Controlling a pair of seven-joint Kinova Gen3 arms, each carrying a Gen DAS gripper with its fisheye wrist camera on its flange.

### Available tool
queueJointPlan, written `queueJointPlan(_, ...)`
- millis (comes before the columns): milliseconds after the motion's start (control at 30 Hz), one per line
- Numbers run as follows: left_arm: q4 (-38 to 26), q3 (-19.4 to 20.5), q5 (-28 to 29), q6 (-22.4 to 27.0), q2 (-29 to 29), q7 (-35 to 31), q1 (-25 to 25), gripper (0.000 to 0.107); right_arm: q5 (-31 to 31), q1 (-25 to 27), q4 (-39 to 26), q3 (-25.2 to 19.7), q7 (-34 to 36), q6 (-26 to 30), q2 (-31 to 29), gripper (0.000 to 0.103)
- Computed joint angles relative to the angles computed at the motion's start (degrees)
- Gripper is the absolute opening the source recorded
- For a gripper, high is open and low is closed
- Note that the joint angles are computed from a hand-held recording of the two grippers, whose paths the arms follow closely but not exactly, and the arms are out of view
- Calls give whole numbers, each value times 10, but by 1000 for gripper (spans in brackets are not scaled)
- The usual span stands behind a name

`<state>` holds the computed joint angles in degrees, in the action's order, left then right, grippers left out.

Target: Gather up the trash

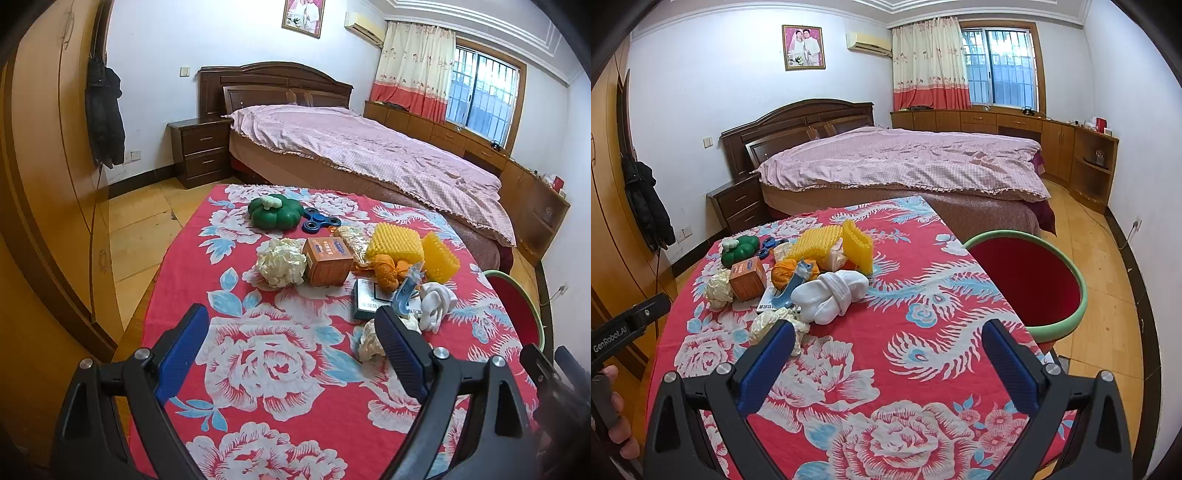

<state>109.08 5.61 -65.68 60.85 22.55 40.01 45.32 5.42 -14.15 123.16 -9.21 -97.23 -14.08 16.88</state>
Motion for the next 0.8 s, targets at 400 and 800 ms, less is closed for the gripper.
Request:
queueJointPlan(400,2,3,-2,4,-4,-11,2,91,7,9,-8,-7,-7,14,-1,103)
queueJointPlan(800,4,2,-7,-15,-7,-12,-8,91,-4,4,-14,2,-1,15,3,103)
